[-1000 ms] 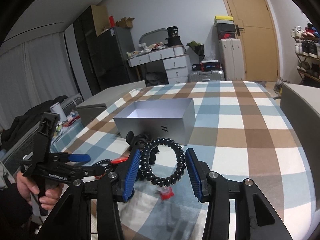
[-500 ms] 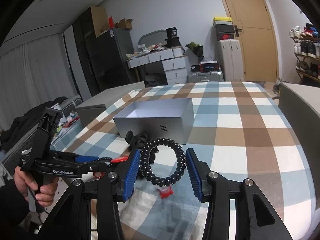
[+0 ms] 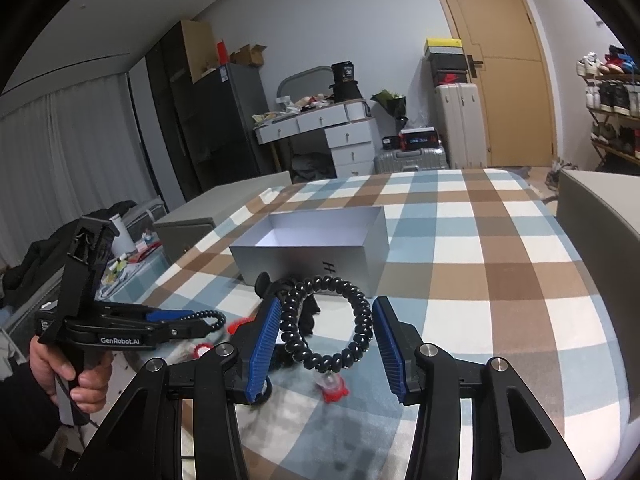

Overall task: Organize jewelry
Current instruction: 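Lift the black coiled bracelet with the right gripper toward the grey box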

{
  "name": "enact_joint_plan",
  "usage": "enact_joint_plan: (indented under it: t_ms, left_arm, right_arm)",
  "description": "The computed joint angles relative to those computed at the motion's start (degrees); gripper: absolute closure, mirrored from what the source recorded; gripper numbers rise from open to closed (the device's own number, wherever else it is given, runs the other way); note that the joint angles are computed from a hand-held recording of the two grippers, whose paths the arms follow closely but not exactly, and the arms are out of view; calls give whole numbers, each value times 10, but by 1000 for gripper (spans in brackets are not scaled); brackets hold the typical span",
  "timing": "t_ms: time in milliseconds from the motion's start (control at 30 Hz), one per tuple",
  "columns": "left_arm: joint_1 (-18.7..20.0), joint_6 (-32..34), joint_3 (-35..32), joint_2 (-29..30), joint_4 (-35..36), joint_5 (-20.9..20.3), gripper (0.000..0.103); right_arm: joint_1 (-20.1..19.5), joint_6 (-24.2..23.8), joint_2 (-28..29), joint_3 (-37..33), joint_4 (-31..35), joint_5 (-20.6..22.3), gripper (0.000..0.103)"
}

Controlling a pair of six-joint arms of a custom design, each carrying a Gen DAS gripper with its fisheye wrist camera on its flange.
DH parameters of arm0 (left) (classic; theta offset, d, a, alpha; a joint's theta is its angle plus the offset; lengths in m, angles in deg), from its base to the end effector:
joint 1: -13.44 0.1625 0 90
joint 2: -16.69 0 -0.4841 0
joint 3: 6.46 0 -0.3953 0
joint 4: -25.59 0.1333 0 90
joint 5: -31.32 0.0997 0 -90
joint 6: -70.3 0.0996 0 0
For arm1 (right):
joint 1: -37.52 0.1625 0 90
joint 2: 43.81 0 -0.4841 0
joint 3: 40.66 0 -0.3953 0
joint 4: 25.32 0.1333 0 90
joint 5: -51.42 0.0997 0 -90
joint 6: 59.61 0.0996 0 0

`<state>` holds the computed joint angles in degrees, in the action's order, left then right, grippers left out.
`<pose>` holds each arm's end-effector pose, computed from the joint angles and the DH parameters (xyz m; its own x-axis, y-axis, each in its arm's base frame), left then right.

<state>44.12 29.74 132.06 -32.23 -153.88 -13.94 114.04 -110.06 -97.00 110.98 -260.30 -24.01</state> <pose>-0.2578 -0.3894 0.0611 -0.8335 0.1329 -0.5362 0.4186 0.7854 -0.4560 0.0676 -0.3972 0.1651 -0.7501 -0.4853 0.4494 -0.6564 0.4631 -0.5956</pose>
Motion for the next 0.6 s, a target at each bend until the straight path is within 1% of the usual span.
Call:
enact_joint_plan:
  t_ms: [100,200,267,333,467,600]
  left_arm:
    - [-10,-4,6,-8,-12,16,68]
    - [-20,10,7,-15,-30,35,68]
    - [-24,35,0,-15,-42,53,68]
    - [-21,70,-13,-13,-57,63,68]
    - [0,138,-44,-9,-91,56,68]
    - [21,206,-78,2,-119,43,68]
  right_arm:
    - [3,5,-6,-3,11,4,56]
    - [9,9,-15,-11,33,7,56]
    - [18,11,-26,-20,62,8,56]
    - [28,16,-40,-33,99,14,56]
    - [53,42,-64,-73,175,18,56]
    - [79,59,-70,-118,238,7,56]
